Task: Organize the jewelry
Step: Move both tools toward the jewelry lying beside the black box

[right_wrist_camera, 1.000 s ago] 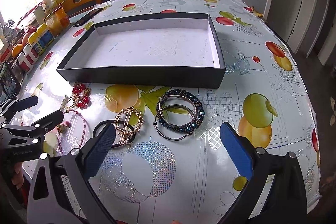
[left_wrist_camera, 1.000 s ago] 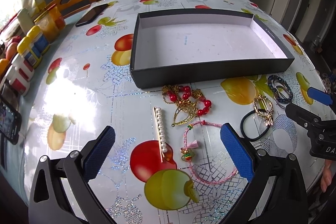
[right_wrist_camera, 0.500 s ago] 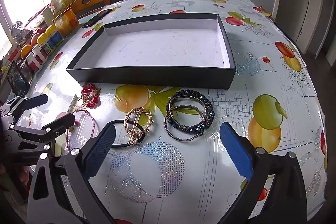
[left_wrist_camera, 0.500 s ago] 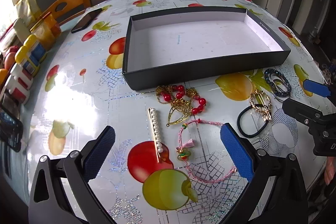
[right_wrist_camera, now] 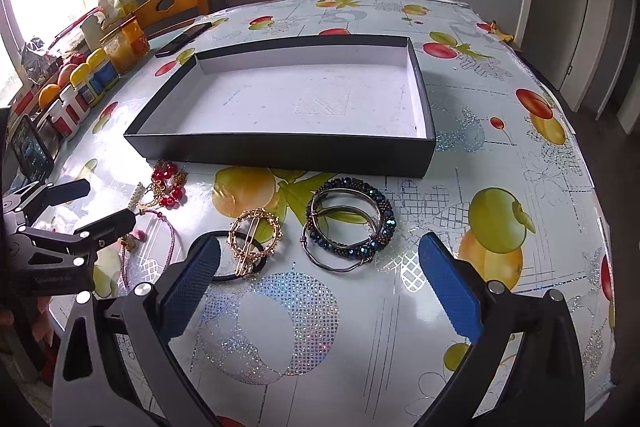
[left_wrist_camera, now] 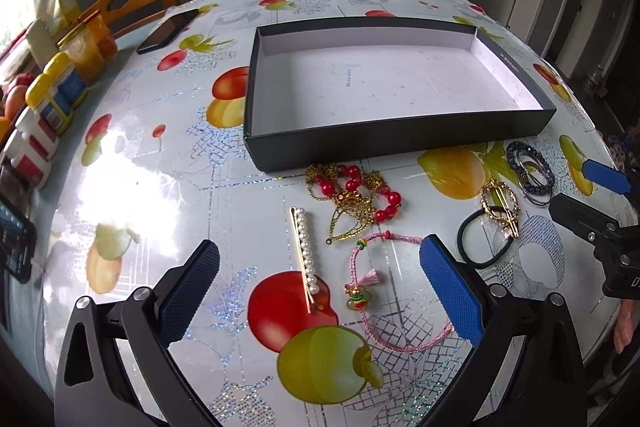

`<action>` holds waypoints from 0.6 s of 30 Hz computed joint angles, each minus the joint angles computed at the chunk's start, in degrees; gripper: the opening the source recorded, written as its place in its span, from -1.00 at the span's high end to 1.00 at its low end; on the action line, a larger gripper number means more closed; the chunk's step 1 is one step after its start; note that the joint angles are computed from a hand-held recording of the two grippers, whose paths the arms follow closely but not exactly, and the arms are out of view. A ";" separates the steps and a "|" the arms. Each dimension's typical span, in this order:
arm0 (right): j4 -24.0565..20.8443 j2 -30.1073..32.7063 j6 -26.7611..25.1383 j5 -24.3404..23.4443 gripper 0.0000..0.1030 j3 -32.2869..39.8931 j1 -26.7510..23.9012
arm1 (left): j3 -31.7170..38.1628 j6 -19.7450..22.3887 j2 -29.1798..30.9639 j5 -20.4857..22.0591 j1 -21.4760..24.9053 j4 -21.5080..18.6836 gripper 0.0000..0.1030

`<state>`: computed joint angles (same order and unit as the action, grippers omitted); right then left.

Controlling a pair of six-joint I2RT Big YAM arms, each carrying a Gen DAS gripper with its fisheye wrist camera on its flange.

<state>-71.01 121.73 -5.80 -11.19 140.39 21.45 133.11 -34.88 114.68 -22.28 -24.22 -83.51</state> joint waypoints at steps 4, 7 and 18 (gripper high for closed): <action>-0.09 0.21 -0.21 0.60 -0.88 0.34 -0.28 | -1.55 0.11 -1.03 -0.41 0.56 1.09 -0.97; -1.07 0.97 -0.14 0.54 -0.79 1.72 -0.58 | -3.52 2.46 -2.34 -0.33 0.62 3.76 -0.97; -4.86 2.71 -1.82 -1.00 -0.32 5.19 -1.33 | -10.49 8.76 -7.16 1.14 1.23 9.76 -0.97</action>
<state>-75.87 124.44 -7.62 -12.19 145.58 20.12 122.62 -26.12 107.52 -21.15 -22.99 -73.74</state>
